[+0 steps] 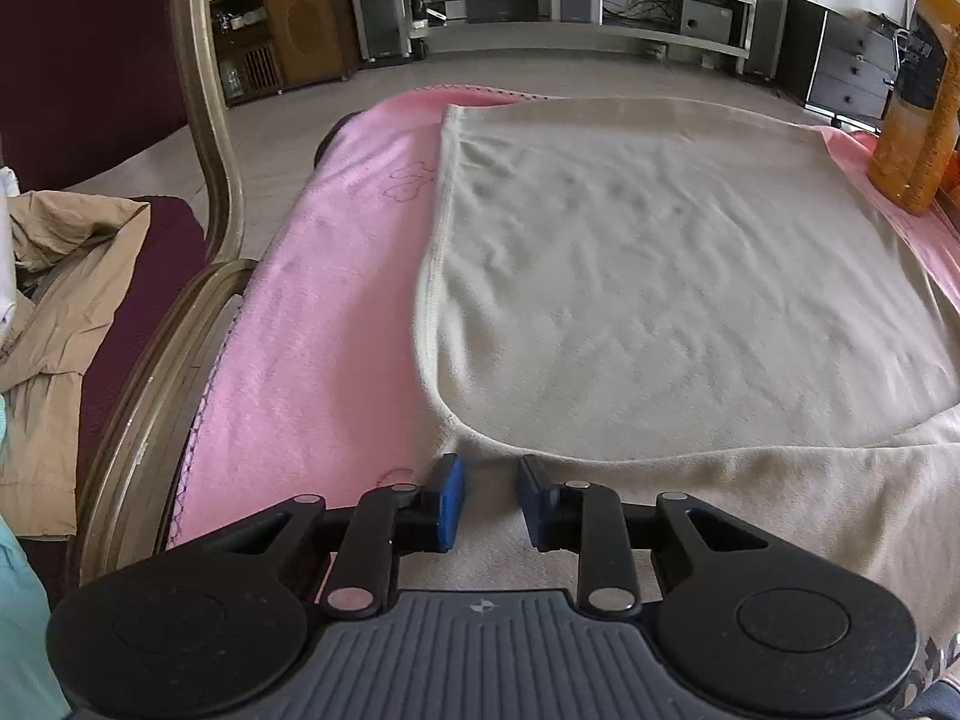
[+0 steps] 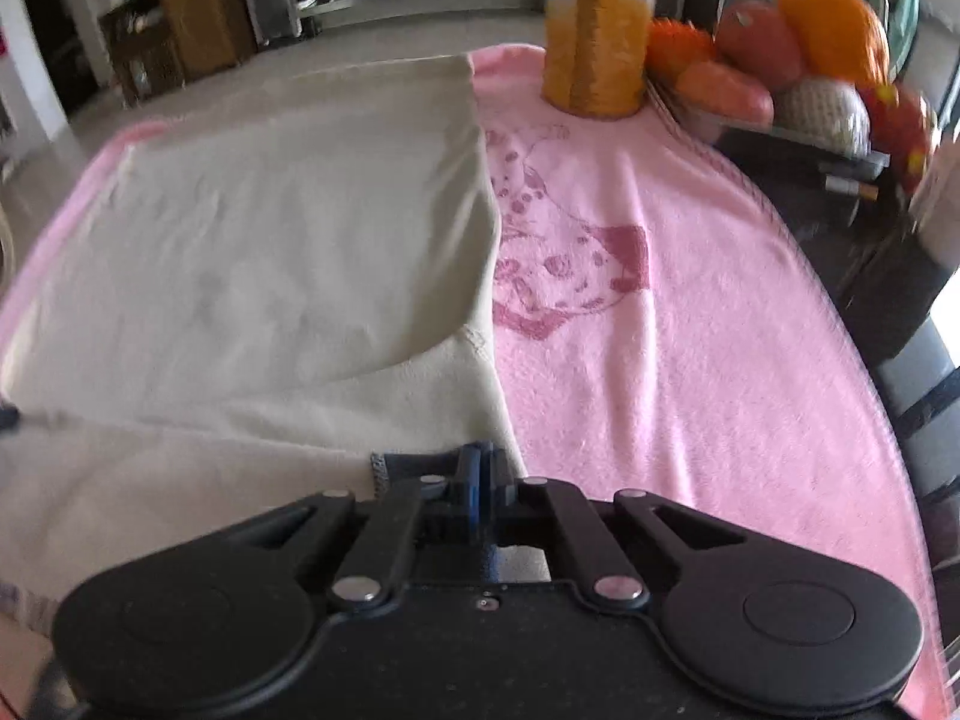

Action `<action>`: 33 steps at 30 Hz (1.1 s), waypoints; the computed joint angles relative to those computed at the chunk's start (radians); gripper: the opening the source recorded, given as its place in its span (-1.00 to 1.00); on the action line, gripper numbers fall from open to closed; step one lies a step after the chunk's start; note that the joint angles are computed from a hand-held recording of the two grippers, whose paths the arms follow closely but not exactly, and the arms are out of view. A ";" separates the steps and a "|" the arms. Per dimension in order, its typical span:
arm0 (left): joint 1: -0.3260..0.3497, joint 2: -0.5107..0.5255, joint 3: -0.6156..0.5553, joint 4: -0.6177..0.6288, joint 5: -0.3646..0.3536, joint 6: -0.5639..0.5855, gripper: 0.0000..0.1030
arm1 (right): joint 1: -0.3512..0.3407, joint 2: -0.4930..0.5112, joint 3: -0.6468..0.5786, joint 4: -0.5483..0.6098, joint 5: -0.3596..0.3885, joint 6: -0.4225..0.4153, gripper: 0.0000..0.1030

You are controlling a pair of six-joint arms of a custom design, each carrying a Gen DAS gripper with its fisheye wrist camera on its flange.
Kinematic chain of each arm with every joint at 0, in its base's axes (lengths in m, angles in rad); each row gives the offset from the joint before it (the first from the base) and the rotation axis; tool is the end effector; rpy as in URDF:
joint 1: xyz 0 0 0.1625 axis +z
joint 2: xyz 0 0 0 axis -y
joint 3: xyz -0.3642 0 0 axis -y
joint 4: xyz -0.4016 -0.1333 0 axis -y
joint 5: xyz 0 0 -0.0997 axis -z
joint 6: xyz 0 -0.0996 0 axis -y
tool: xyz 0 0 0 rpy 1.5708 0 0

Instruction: Fold clothes

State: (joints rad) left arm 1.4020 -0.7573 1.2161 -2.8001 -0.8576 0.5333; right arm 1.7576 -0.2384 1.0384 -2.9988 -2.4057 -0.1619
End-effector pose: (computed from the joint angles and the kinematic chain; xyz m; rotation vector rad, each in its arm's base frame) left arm 0.0699 -0.7714 0.2502 0.4476 2.1954 -0.7339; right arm 0.1984 -0.7295 -0.0351 0.0701 -2.2398 0.7325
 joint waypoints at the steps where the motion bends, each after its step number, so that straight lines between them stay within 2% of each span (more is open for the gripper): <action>1: -0.003 -0.007 0.011 -0.013 0.015 -0.012 -0.46 | 0.005 0.007 -0.008 0.001 -0.020 -0.003 -0.85; 3: -0.009 -0.021 0.032 -0.037 0.046 -0.036 -0.46 | 0.009 -0.016 0.018 0.013 -0.036 0.055 -0.61; 4: -0.013 -0.032 0.047 -0.051 0.058 -0.047 -0.46 | 0.010 -0.037 0.045 0.007 -0.028 0.088 -0.56; 6: -0.026 -0.089 0.118 -0.082 0.044 -0.063 -0.55 | 0.008 -0.091 0.129 -0.070 0.050 0.118 -0.56; 8: -0.028 -0.145 0.172 -0.048 -0.053 -0.079 -0.62 | 0.002 -0.128 0.196 -0.186 0.177 0.082 -0.56; 10: -0.024 -0.179 0.196 0.024 -0.168 -0.080 -0.60 | -0.009 -0.142 0.222 -0.229 0.330 0.026 -0.57; 12: -0.023 -0.172 0.197 0.082 -0.235 -0.041 -0.58 | -0.022 -0.143 0.212 -0.172 0.476 -0.003 -0.58; 14: -0.029 -0.151 0.198 0.101 -0.250 0.015 -0.58 | -0.026 -0.114 0.163 -0.087 0.565 -0.054 -0.58; 18: -0.029 -0.119 0.176 0.141 -0.232 0.027 -0.58 | -0.003 -0.014 0.034 0.018 0.562 -0.191 -0.58; 20: -0.027 -0.107 0.164 0.152 -0.225 0.020 -0.49 | 0.003 0.030 -0.017 0.037 0.548 -0.246 -0.58; 23: -0.021 -0.105 0.152 0.166 -0.230 -0.017 -0.46 | 0.018 0.092 -0.084 0.060 0.451 -0.354 -0.59; 26: -0.016 -0.100 0.139 0.173 -0.233 -0.061 -0.54 | 0.026 0.105 -0.079 0.016 0.374 -0.489 -0.64; 31: -0.004 -0.111 0.146 0.161 -0.243 -0.083 -0.57 | 0.034 0.035 0.059 -0.112 0.211 -0.549 -0.64; 33: -0.002 -0.129 0.165 0.154 -0.236 -0.085 -0.57 | 0.037 0.011 0.107 -0.167 0.124 -0.541 -0.64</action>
